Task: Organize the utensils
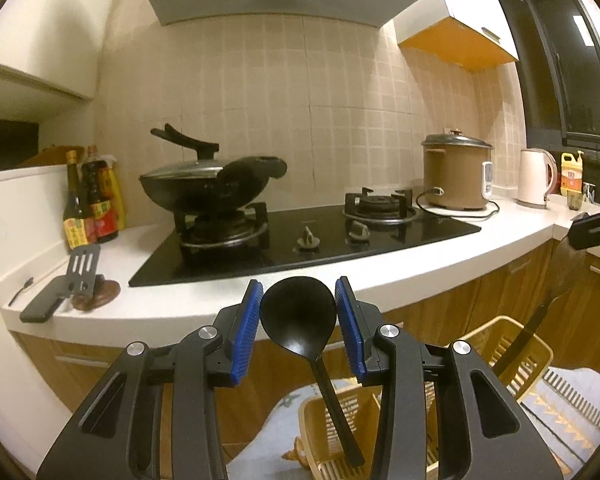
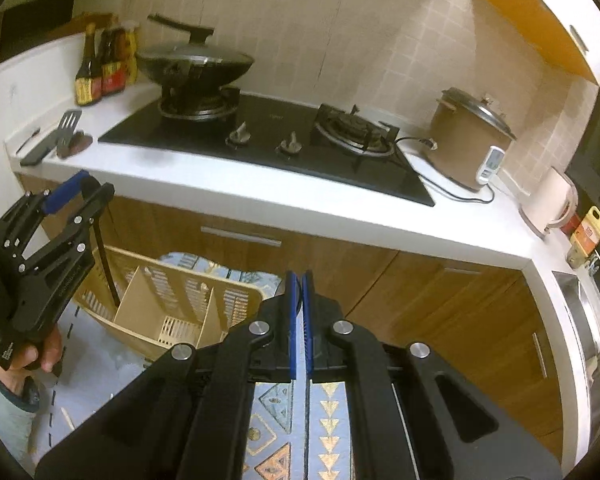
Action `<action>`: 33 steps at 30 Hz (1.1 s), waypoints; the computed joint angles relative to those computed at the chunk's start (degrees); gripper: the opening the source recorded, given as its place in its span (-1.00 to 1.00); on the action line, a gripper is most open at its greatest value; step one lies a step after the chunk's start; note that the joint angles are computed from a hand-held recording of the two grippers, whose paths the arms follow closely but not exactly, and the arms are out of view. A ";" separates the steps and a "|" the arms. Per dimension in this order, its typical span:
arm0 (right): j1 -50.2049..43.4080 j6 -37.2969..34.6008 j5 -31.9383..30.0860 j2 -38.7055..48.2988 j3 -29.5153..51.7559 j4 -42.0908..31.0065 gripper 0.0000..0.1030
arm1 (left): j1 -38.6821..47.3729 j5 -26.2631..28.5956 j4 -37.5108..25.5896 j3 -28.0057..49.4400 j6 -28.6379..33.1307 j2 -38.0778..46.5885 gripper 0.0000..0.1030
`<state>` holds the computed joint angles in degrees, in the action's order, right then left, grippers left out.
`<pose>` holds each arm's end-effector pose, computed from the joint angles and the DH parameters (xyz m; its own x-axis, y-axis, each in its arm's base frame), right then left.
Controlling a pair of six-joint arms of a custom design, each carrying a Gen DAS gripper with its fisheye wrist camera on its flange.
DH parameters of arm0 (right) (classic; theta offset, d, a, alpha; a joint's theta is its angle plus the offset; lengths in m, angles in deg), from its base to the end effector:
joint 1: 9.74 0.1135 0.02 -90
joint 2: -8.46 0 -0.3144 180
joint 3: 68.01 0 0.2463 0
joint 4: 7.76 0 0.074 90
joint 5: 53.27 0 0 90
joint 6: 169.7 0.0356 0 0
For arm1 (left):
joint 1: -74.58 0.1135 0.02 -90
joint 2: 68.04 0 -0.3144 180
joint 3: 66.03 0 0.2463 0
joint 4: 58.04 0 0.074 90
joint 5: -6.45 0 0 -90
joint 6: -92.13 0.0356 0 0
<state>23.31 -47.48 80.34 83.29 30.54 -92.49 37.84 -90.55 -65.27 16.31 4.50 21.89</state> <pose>0.1907 0.0948 0.4287 -0.6814 0.0172 -0.7317 0.2939 0.9220 -0.2520 0.2987 -0.2175 0.3674 -0.1842 0.1887 -0.9646 0.5074 0.8588 0.0711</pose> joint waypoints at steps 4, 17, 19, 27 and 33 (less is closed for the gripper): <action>-1.11 -0.73 -4.29 0.05 -0.77 1.71 -0.96 | 0.36 1.44 -0.34 -1.38 -0.23 -1.22 0.02; -0.25 3.85 -13.92 -6.55 -3.24 1.89 -0.93 | 3.09 8.01 -11.13 -3.38 -3.41 -12.53 0.26; 1.85 5.76 -13.24 -7.82 -3.50 0.94 -0.93 | 4.10 9.72 -14.33 -3.21 -4.15 -14.77 0.26; 16.50 20.07 -6.80 -12.43 -6.91 -4.40 -0.04 | 6.33 12.66 -31.60 -0.08 -4.50 -19.77 0.26; 22.69 29.99 -7.05 -15.87 -15.45 -4.22 -0.04 | 7.08 13.04 -42.22 -2.07 -5.30 -20.11 0.26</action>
